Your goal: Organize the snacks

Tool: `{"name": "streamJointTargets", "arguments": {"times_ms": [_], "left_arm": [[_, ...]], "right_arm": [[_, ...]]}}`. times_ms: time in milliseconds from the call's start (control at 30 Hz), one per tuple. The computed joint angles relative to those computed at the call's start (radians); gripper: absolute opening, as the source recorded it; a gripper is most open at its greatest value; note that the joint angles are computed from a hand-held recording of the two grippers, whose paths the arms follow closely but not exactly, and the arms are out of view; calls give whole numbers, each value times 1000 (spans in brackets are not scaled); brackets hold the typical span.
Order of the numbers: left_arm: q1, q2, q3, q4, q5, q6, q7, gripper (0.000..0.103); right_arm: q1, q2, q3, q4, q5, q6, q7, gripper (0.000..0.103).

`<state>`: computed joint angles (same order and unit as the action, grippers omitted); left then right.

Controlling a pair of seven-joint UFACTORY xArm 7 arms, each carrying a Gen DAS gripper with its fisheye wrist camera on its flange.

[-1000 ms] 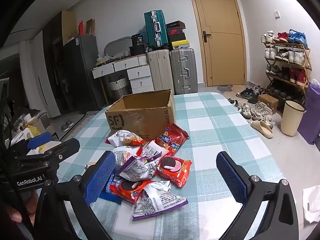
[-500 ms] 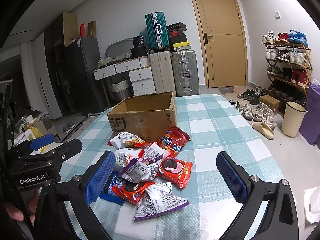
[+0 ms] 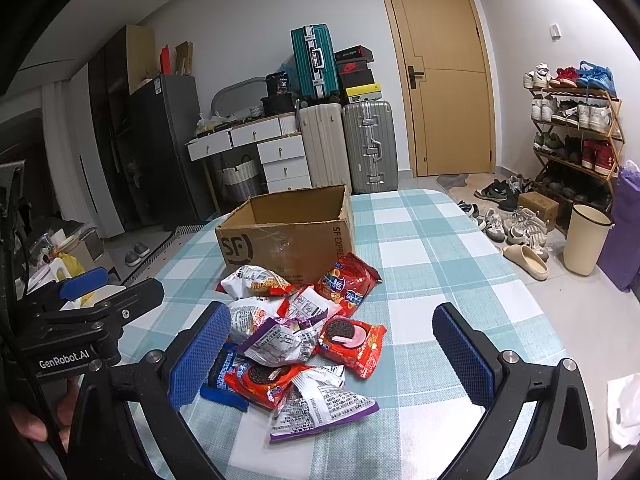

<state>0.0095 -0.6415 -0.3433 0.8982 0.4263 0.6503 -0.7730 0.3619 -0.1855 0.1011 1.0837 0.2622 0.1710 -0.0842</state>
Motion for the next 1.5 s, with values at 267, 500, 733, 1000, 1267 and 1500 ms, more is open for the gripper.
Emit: {"name": "streamJointTargets", "arguments": {"times_ms": [267,500,733,1000,1267,1500], "left_arm": [[-2,-1,1,0,1,2,-1,102],[-7,-3,9,-8,-9,4,0,102],[-5,-2,8,-7,-9,5,0,102],[-3,0,10,-14,-8,-2,-8,102],[-4,0,9,-15,-9,-2,-11,102],[-4,-3,11,-19,-9,-1,-12,102]], "right_arm": [[-1,-2,2,16,-4,18,3,103],[-7,-9,6,20,-14,35,13,103],[-1,-10,3,14,-6,29,5,103],[11,-11,-6,-5,15,15,-20,103],[53,-8,-39,-19,113,22,-119,103],[71,10,-50,-11,230,61,-236,103]]}}
